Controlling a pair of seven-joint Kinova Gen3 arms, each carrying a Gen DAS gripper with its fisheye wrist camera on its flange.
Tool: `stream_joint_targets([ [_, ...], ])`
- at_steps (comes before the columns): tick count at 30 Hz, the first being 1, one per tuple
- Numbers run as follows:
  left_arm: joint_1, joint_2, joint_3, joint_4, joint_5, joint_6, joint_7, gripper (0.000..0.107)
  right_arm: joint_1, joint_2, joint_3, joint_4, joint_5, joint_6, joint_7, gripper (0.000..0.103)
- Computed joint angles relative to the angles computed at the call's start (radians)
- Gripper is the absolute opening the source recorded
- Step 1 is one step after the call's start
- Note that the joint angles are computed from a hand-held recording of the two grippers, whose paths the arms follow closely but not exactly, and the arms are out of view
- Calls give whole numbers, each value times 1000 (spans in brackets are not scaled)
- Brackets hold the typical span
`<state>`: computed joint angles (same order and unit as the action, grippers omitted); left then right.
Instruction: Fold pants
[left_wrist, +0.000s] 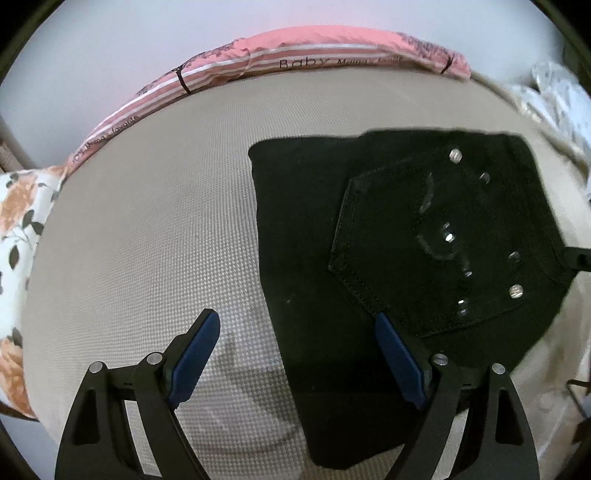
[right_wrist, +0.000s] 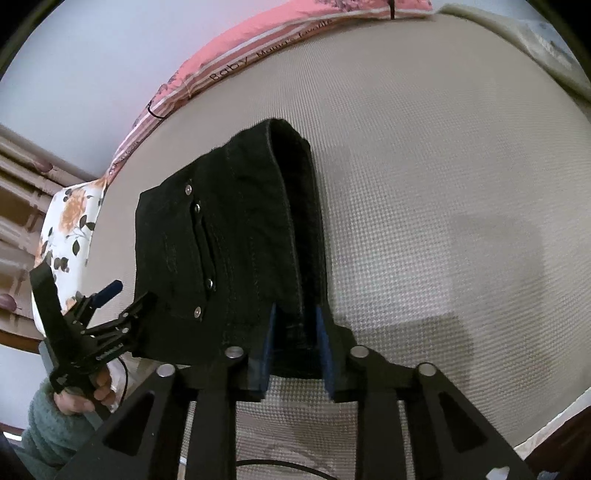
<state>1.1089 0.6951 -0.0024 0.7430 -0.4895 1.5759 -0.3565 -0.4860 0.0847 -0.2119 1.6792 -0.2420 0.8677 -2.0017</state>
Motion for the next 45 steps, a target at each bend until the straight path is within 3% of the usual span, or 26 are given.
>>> stream_joint_targets([
  [2, 16, -56, -47, 87, 30, -81, 35, 86, 7, -4, 2, -5, -6, -1, 25, 30],
  [4, 7, -114, -47, 175, 33, -163, 84, 86, -17, -1, 37, -16, -4, 2, 39, 43],
  [7, -92, -192, 73, 309, 14, -285, 170, 86, 34, 3, 29, -4, -86, -30, 136, 45],
  [11, -278, -257, 237, 442, 82, -447, 222, 86, 90, 48, 40, 2, -232, -30, 299, 50],
  [15, -442, -290, 384, 562, 146, -610, 253, 86, 244, 107, -51, 23, -393, -28, 446, 50],
  [17, -475, -302, 375, 609, 223, -691, 219, 85, 337, 136, -122, 38, -472, -29, 527, 50],
  [20, -416, -321, 251, 653, 333, -782, 116, 85, 388, 176, -147, 53, -574, 0, 649, 50],
  [22, -388, -317, 192, 649, 394, -792, 52, 85, 363, 194, -100, 63, -640, 16, 722, 49],
  [24, -387, -306, 186, 633, 408, -784, 15, 85, 325, 210, -35, 74, -717, 40, 789, 46],
  [28, -334, -290, 101, 616, 453, -806, -52, 85, 322, 247, -30, 67, -779, 60, 863, 45],
  [30, -340, -282, 117, 617, 409, -829, -37, 84, 317, 264, -34, 56, -796, 60, 879, 43],
  [34, -274, -248, 59, 563, 320, -789, 31, 60, 292, 272, -42, 39, -810, 25, 856, 31],
  [35, -260, -254, 41, 571, 315, -794, 45, 48, 288, 263, -46, 36, -814, 16, 859, 30],
  [38, -276, -285, 48, 628, 310, -846, 80, 27, 259, 239, -48, 12, -795, -5, 835, 28],
  [40, -301, -296, 83, 634, 265, -844, 127, 22, 250, 236, -55, -6, -803, -19, 815, 27],
  [45, -298, -298, 78, 556, 164, -736, 114, 19, 197, 283, -56, -128, -731, -44, 723, 26],
])
